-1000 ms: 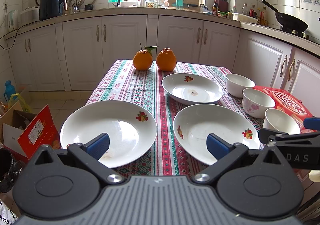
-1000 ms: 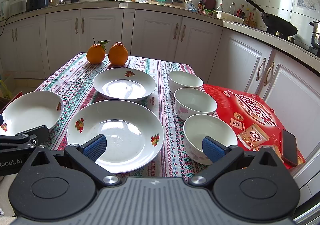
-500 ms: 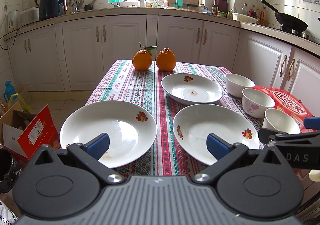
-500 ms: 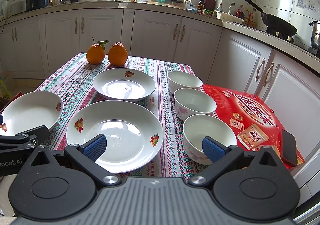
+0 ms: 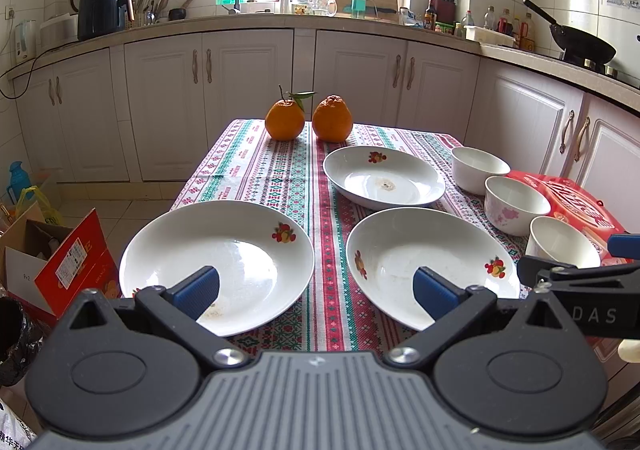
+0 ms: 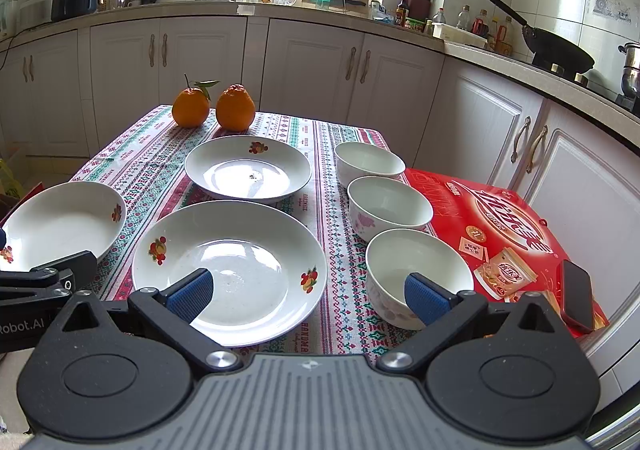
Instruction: Organize plates and bowls
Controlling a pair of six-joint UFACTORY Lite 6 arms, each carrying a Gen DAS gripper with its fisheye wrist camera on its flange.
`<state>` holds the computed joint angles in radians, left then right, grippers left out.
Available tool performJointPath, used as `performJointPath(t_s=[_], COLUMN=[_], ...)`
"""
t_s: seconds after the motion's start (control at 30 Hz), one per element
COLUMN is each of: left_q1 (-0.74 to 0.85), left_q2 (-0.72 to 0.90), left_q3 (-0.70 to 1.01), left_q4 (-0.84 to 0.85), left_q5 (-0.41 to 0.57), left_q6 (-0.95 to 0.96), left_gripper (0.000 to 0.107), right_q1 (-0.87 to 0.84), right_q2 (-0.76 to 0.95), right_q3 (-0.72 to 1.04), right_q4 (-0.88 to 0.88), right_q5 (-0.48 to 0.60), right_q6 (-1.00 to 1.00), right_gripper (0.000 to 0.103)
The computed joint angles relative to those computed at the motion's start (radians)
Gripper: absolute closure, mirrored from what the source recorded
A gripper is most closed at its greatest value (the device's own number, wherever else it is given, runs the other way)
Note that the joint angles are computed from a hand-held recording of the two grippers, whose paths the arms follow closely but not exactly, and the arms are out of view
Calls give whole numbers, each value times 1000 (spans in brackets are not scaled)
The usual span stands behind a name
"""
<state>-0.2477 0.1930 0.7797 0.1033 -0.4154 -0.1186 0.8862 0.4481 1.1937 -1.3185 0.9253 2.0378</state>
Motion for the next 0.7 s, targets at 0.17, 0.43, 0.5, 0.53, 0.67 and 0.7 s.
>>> performJointPath(t_s=[0.17, 0.43, 0.5, 0.53, 0.67, 0.7], left_q1=[5, 37, 54, 64, 119, 139], left_q2=[5, 19, 18, 19, 34, 38], left_q3=[-1, 24, 24, 28, 50, 52], left_q4=[17, 119, 152, 175, 262, 289], left_q5=[-5, -7, -10, -8, 3, 1], left_q6=[-15, -78, -87, -94, -108, -111], left_gripper=[5, 5, 5, 5, 5, 5], right_q1=[1, -26, -37, -48, -99, -119], right_q2=[0, 5, 6, 8, -13, -29], right_q3=[2, 21, 28, 41, 51, 43], right_q4=[3, -1, -7, -8, -39, -58], right_q5=[1, -47, -56, -66, -128, -164], right_q6=[-2, -46, -69, -95, -156, -160], right_gripper=[0, 0, 0, 0, 0, 0])
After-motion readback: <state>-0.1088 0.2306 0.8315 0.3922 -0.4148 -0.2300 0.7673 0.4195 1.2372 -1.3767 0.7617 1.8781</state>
